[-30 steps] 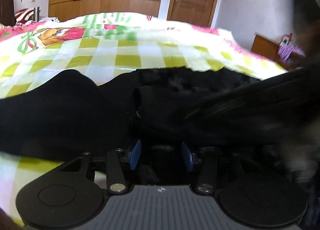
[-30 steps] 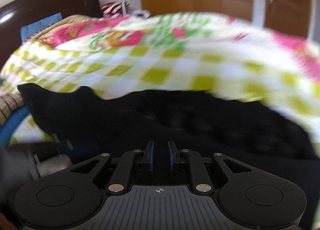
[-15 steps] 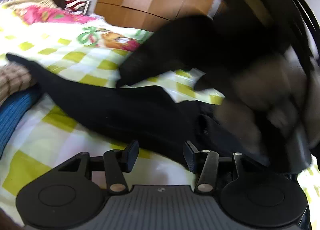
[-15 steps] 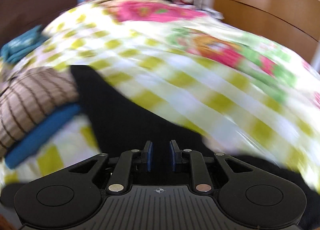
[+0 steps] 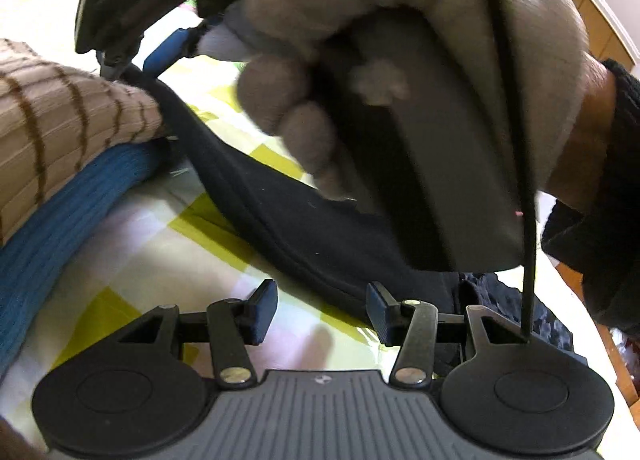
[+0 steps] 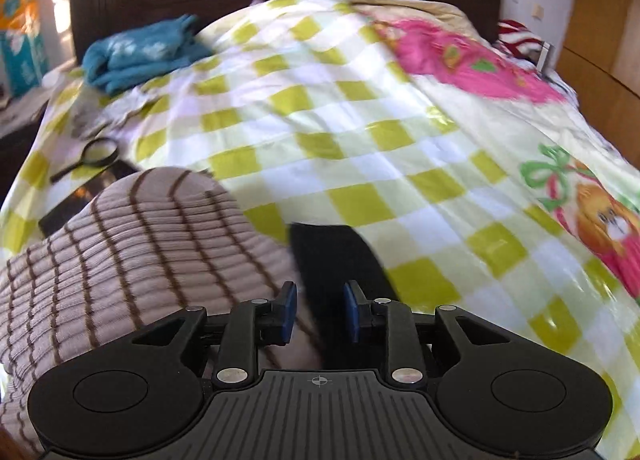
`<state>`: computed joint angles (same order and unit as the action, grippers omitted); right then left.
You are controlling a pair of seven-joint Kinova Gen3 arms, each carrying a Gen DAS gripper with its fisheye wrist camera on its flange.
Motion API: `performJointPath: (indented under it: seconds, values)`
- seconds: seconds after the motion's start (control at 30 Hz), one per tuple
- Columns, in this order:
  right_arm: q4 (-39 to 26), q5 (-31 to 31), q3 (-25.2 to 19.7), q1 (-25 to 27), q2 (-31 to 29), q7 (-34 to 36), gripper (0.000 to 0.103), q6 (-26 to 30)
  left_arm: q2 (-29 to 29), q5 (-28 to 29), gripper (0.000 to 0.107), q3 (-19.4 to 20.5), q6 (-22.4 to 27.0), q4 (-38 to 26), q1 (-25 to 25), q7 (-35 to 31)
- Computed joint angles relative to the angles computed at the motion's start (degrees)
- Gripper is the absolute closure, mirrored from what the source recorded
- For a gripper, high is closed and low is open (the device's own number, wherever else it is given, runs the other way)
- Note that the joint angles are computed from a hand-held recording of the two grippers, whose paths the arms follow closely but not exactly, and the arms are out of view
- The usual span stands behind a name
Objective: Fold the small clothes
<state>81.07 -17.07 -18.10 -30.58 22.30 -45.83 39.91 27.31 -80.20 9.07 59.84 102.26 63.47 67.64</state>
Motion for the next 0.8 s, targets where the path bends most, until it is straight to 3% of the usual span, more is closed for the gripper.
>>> performJointPath:
  seconds: [0.13, 0.17, 0.2, 0.23, 0.33, 0.43, 0.6, 0.67, 0.73, 0.8]
  values:
    - [0.4, 3.94, 8.24, -9.46, 0.37, -6.27, 0.078, -3.65, 0.63, 0.53, 0.046, 0.09, 0.88, -0.69, 0.56, -0.7]
    - [0.33, 3.43, 10.89, -11.59, 0.53, -6.85, 0.082, -3.89, 1.11, 1.01, 0.046, 0.28, 1.74, -1.2, 1.33, -0.91]
    - [0.7, 2.0, 13.55, -13.5, 0.43, -6.49, 0.094, -4.49, 1.21, 1.12, 0.046, 0.2, 1.89, -1.33, 1.59, -1.21]
    - [1.19, -0.31, 16.2, -15.22, 0.12, -5.2, 0.099, -4.91, 1.35, 1.18, 0.046, 0.11, 2.15, -1.57, 1.89, -1.46]
    - [4.0, -7.3, 23.17, -18.83, -3.06, -0.94, 0.099, -7.02, 2.16, 1.86, 0.045, -0.25, 2.79, -3.0, 2.32, -3.11]
    - [6.59, -14.29, 24.01, -15.28, -7.3, 2.42, 0.099, -7.99, 2.77, 2.01, 0.045, -0.98, 3.38, -3.75, 2.83, -4.76]
    - [12.84, -25.95, 23.67, -2.25, -16.85, 4.86, 0.099, -8.26, 4.67, 1.28, 0.044, -1.81, 4.88, -7.27, 4.43, -10.43]
    - [15.83, -30.61, 27.81, 0.67, -20.67, 6.72, 0.099, -7.61, 5.52, 1.2, 0.042, -3.56, 5.33, -9.7, 6.27, -14.05]
    - [18.94, -35.27, 33.12, 3.83, -24.0, 7.72, 0.099, -6.12, 6.73, 0.29, 0.04, -2.51, 6.91, -13.05, 6.23, -18.71]
    - [22.16, -39.93, 38.42, 7.35, -26.12, 9.29, 0.099, -4.39, 7.92, -2.28, 0.038, 1.24, 8.64, -16.13, 4.46, -23.37]
